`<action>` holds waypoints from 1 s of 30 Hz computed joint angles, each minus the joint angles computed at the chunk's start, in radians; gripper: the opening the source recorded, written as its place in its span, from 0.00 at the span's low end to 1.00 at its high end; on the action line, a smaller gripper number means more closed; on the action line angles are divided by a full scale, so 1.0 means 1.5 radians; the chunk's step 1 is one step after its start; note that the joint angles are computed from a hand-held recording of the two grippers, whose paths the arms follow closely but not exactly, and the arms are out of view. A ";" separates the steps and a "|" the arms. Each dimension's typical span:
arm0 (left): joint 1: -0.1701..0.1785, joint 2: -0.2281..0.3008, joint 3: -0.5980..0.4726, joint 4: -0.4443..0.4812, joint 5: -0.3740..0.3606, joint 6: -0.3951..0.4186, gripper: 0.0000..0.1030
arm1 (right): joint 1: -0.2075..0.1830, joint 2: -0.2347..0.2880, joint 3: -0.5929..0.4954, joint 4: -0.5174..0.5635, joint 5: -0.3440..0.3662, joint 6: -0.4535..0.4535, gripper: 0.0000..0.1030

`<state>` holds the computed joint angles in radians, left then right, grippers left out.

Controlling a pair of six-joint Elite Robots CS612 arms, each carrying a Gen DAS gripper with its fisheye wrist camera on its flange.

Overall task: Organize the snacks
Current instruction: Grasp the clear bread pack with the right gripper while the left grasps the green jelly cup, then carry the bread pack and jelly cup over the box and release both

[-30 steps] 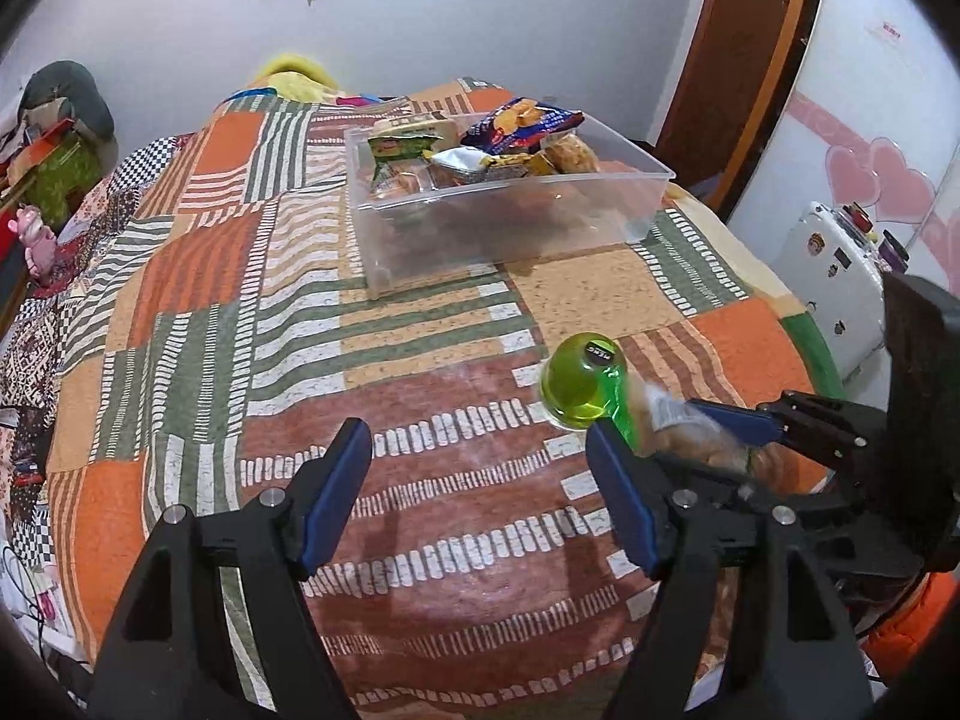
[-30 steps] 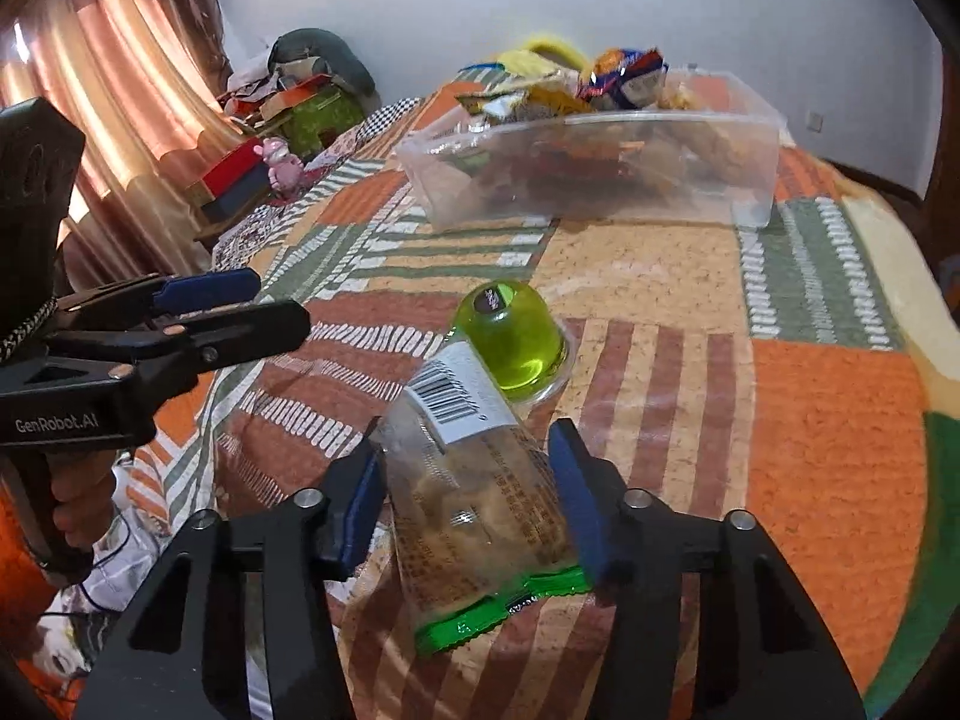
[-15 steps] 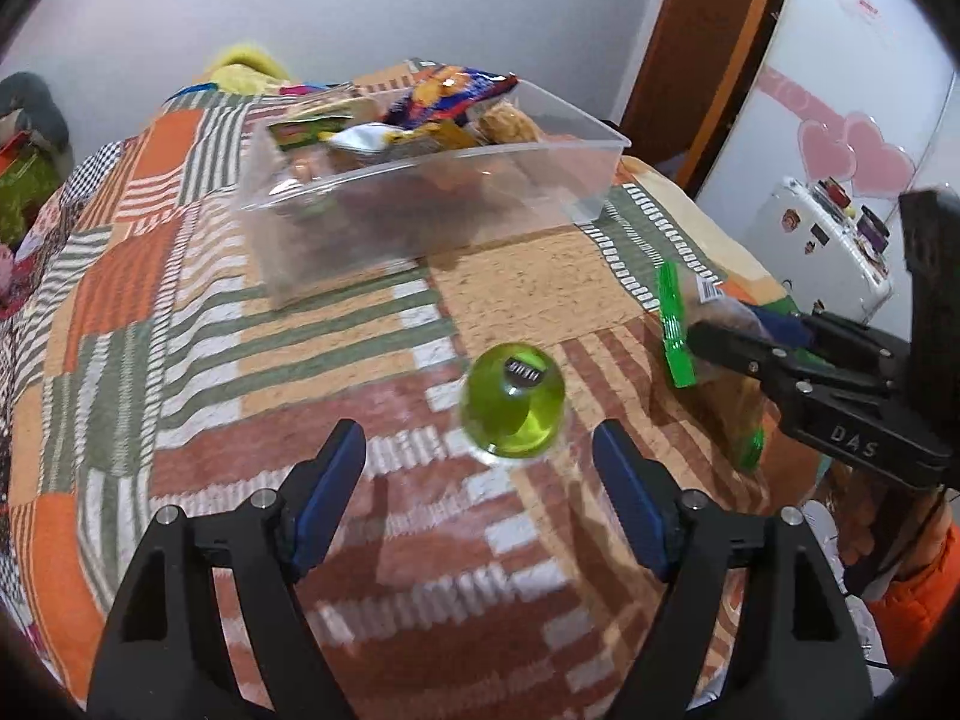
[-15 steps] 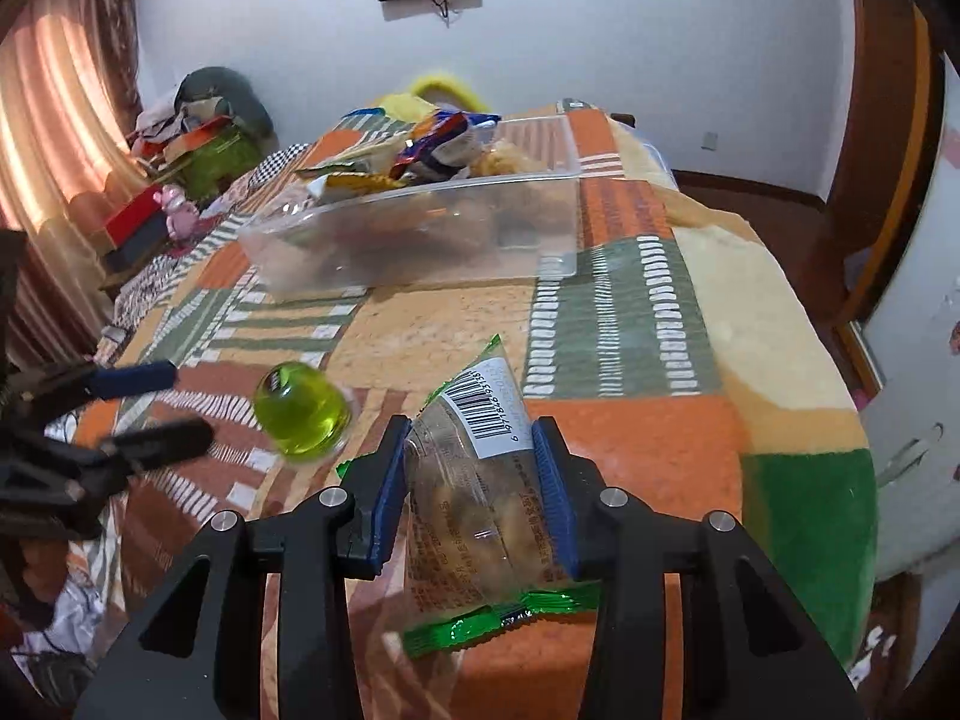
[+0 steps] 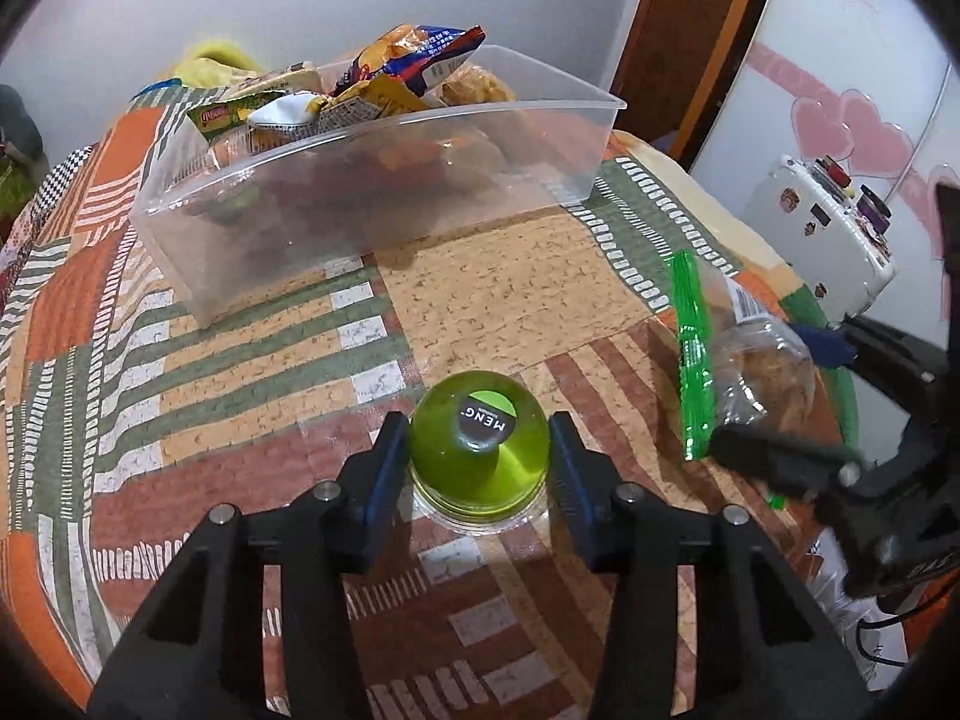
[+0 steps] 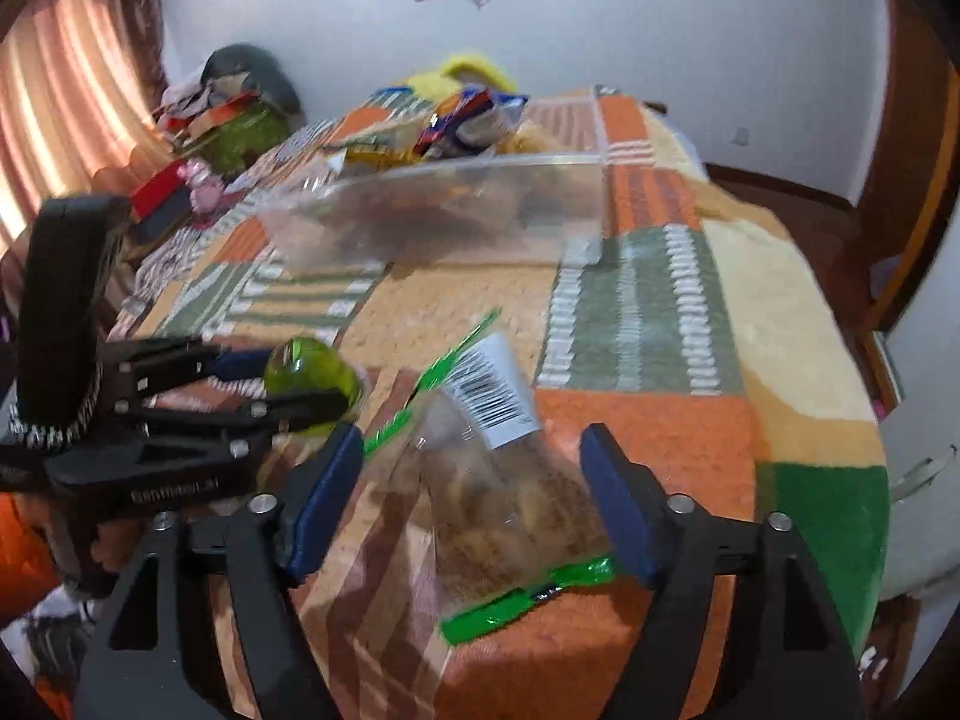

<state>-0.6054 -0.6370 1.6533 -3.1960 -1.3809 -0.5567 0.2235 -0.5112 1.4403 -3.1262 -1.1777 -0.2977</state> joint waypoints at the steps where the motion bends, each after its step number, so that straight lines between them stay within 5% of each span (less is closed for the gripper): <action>1: 0.001 -0.001 0.002 -0.001 -0.002 -0.001 0.45 | 0.000 0.001 -0.002 0.008 0.002 -0.005 0.78; 7: 0.000 -0.012 0.018 -0.006 0.004 -0.006 0.45 | 0.001 0.013 -0.019 0.047 0.003 -0.010 0.78; 9: 0.001 -0.017 0.025 -0.016 0.007 -0.009 0.45 | 0.008 0.016 -0.020 0.034 -0.036 -0.018 0.56; 11: 0.001 -0.022 0.031 -0.024 0.017 -0.009 0.45 | 0.009 0.015 -0.018 0.022 -0.047 -0.017 0.51; 18: 0.009 -0.039 0.039 -0.059 0.047 -0.002 0.45 | -0.002 0.008 -0.022 0.002 -0.001 0.024 0.49; 30: 0.043 -0.030 -0.032 -0.067 0.090 0.029 0.45 | 0.009 0.031 -0.114 -0.064 0.012 0.082 0.49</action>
<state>-0.5406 -0.6818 1.6055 -3.2969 -1.2452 -0.5131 0.2375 -0.4655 1.2691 -3.2221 -1.1596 -0.1751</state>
